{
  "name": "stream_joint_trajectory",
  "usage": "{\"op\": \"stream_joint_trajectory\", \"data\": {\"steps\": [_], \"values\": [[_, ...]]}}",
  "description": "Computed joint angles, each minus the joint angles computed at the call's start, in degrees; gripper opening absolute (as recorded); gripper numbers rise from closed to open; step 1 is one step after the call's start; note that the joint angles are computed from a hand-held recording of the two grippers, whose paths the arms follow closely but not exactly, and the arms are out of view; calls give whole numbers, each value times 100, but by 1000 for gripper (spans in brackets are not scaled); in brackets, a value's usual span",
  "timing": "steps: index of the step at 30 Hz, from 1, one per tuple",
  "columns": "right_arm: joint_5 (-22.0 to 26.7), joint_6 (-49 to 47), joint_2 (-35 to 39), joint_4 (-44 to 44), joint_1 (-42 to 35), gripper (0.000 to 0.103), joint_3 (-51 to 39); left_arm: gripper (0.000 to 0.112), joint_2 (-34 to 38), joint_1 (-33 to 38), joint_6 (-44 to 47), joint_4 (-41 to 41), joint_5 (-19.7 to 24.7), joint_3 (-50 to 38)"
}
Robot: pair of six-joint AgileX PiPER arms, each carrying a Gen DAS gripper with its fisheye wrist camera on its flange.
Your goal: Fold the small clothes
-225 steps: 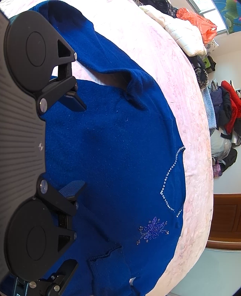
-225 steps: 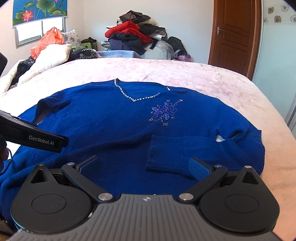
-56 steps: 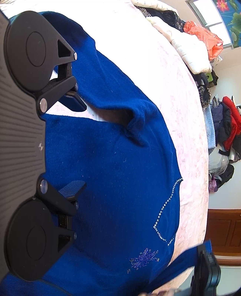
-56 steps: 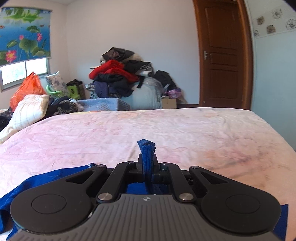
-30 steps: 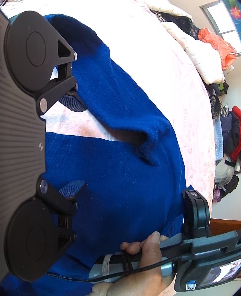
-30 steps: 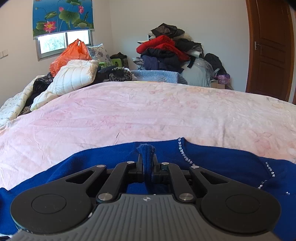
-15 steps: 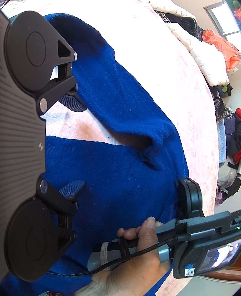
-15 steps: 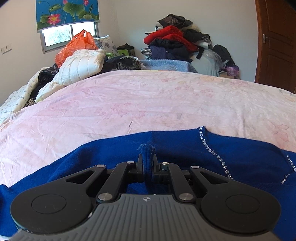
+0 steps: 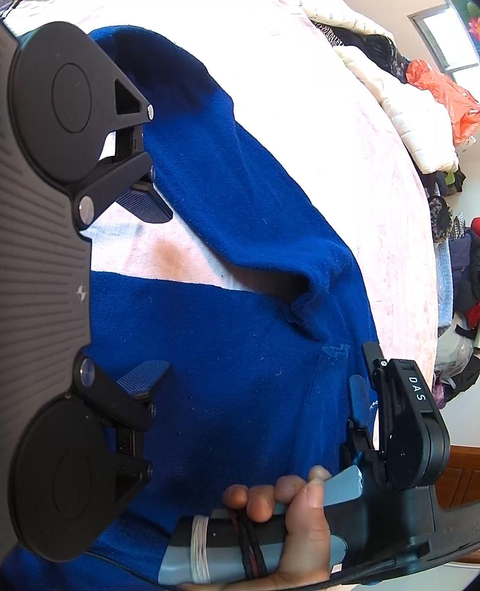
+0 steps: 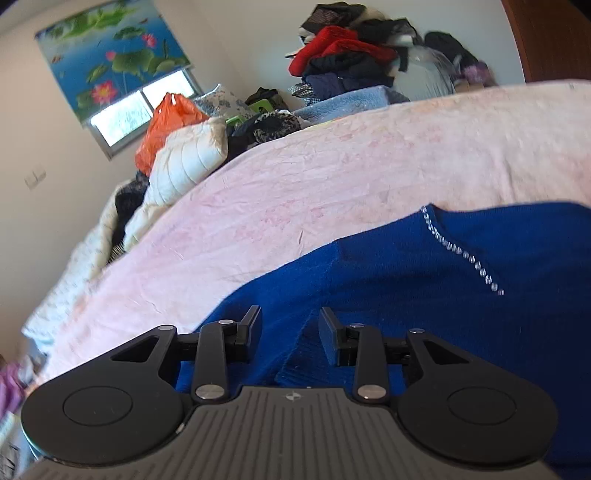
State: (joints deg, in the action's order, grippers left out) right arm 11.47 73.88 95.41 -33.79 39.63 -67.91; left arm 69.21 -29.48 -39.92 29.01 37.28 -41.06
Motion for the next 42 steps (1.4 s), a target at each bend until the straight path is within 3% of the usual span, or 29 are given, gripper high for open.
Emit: {"op": "stream_joint_trajectory", "data": {"steps": [3,5,10,11,13,25,29,32,38,42], "values": [[367,-1490,177,1415,4,43,-247,81,-32,-30,-32,39,14,27],[721,-1985,419,1772,101,49,-517,81,-50,-19,-12,12,34,22],[532,-1180,220,993,254,49,-294,81,-94,74,39,-28,40,33],[539,-1159,195,948,268,53,-274,81,-117,104,77,-68,38,42],[871,-1559,293,1177,303,58,-438,81,-157,154,162,-158,48,46],[879,10,-173,-445,642,59,-114,81,-258,183,236,-226,165,35],[773,338,-275,-750,711,61,13,81,-596,363,336,-332,190,67],[757,245,-275,-671,784,61,35,81,-830,966,539,-466,48,77],[893,172,-215,-804,1093,62,-84,81,-574,2956,1821,-1370,-129,10],[1134,8,-139,-1032,1394,62,-332,81,-475,4060,2361,-1362,-210,97]]}}
